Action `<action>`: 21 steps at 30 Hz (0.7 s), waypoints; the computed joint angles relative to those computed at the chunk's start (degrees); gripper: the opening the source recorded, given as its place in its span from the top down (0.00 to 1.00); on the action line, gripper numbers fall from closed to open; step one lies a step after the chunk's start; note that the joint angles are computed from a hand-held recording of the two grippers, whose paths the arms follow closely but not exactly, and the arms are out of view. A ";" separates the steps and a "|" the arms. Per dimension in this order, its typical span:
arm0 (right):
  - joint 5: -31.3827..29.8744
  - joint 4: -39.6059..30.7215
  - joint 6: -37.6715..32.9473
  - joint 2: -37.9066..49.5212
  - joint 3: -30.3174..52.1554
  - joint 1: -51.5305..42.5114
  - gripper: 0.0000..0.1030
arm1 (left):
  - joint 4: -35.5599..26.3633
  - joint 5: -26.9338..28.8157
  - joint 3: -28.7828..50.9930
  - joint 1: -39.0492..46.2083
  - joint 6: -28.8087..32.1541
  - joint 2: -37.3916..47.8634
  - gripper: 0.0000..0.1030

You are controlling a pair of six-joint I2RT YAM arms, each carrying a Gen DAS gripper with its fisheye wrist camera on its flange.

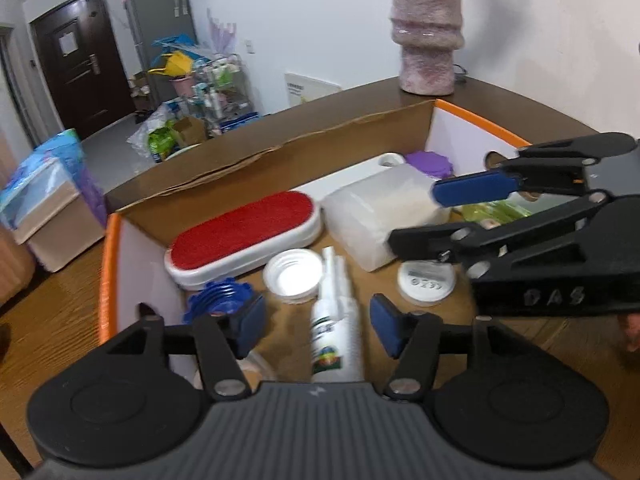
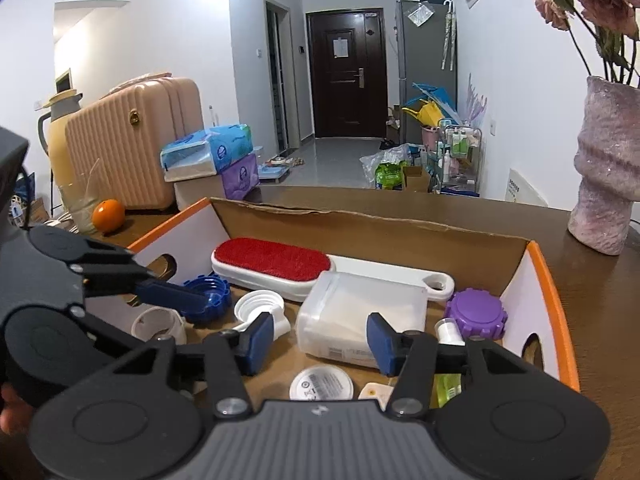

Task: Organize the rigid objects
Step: 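Lower the spray bottle and disc into the box and open both tools, then withdraw both open tools from the box back over the table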

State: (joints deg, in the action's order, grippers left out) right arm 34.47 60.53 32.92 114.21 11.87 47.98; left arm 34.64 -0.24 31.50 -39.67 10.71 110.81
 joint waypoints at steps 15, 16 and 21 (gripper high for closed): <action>21.62 -65.70 25.63 -37.85 6.27 24.74 0.38 | -14.14 -1.14 -16.91 7.21 -5.40 -39.27 0.20; 23.54 -71.65 29.85 -37.89 8.10 27.34 0.34 | -16.06 -0.44 -18.21 8.05 -6.19 -43.14 0.19; 27.58 -97.38 55.27 -29.47 16.57 36.95 0.30 | -22.61 -3.46 -26.76 7.30 -9.54 -63.56 0.12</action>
